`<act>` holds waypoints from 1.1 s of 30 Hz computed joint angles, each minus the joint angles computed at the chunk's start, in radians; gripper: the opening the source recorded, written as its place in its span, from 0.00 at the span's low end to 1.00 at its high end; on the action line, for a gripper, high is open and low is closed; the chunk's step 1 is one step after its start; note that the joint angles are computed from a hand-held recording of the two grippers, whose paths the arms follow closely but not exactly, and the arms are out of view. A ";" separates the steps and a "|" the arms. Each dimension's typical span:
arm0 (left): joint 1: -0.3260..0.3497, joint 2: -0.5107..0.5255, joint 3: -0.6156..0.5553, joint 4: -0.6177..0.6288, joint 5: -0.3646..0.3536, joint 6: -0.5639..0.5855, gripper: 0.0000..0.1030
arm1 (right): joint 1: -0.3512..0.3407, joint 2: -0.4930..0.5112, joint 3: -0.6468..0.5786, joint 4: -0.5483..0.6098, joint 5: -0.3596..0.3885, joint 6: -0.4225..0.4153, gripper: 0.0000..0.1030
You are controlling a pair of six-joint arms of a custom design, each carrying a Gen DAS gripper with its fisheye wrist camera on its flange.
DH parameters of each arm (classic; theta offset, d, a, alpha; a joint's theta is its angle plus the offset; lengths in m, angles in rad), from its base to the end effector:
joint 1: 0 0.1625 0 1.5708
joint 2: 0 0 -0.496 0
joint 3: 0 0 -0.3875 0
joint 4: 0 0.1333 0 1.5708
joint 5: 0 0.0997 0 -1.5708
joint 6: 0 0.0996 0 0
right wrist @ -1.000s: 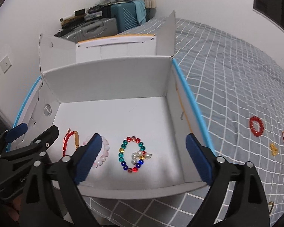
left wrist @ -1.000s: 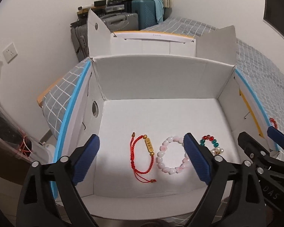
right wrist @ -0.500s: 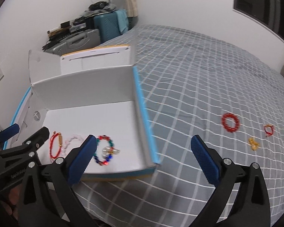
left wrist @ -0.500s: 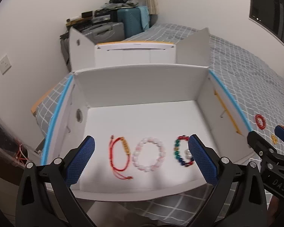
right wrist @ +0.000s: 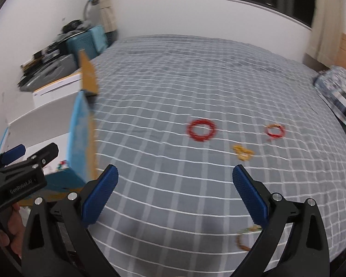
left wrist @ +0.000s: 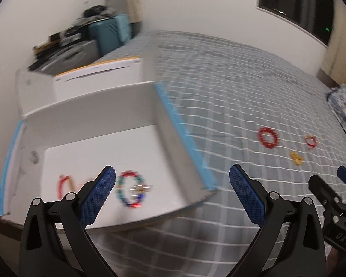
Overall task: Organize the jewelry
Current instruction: 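Move both tools back toward the bracelets left on the bed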
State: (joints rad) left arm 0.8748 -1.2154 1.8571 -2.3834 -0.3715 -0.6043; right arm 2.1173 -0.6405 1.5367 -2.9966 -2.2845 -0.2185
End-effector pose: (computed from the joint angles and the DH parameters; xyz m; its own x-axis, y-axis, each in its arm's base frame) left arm -0.2031 -0.5958 0.3769 -0.6718 -0.3382 -0.6590 0.3039 0.6855 -0.6617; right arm 0.4551 -0.6172 0.1417 -0.7010 -0.2675 0.6610 -0.6151 0.6959 -0.3707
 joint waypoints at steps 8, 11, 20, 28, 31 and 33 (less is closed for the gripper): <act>0.008 0.180 -0.130 -0.133 -0.087 0.162 0.94 | -0.069 -0.093 0.105 -0.046 -0.035 0.001 0.93; 0.020 0.248 -0.199 -0.144 -0.115 0.198 0.94 | -0.101 -0.125 0.142 -0.047 -0.045 0.008 0.93; 0.092 0.438 -0.446 -0.079 -0.192 0.292 0.94 | -0.194 -0.173 0.215 -0.002 -0.055 0.061 0.93; 0.167 0.555 -0.573 -0.097 -0.232 0.398 0.94 | -0.248 -0.167 0.239 0.040 -0.024 0.071 0.92; 0.182 0.576 -0.596 -0.108 -0.220 0.402 0.94 | -0.254 -0.166 0.246 0.058 -0.017 0.069 0.92; 0.198 0.583 -0.611 -0.107 -0.239 0.388 0.94 | -0.255 -0.165 0.246 0.066 -0.017 0.068 0.92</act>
State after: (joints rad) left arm 1.0727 -0.6327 1.2462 -2.4902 -0.6109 -0.2167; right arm 1.8621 -0.8054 1.7830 -2.9305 -2.3012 -0.1510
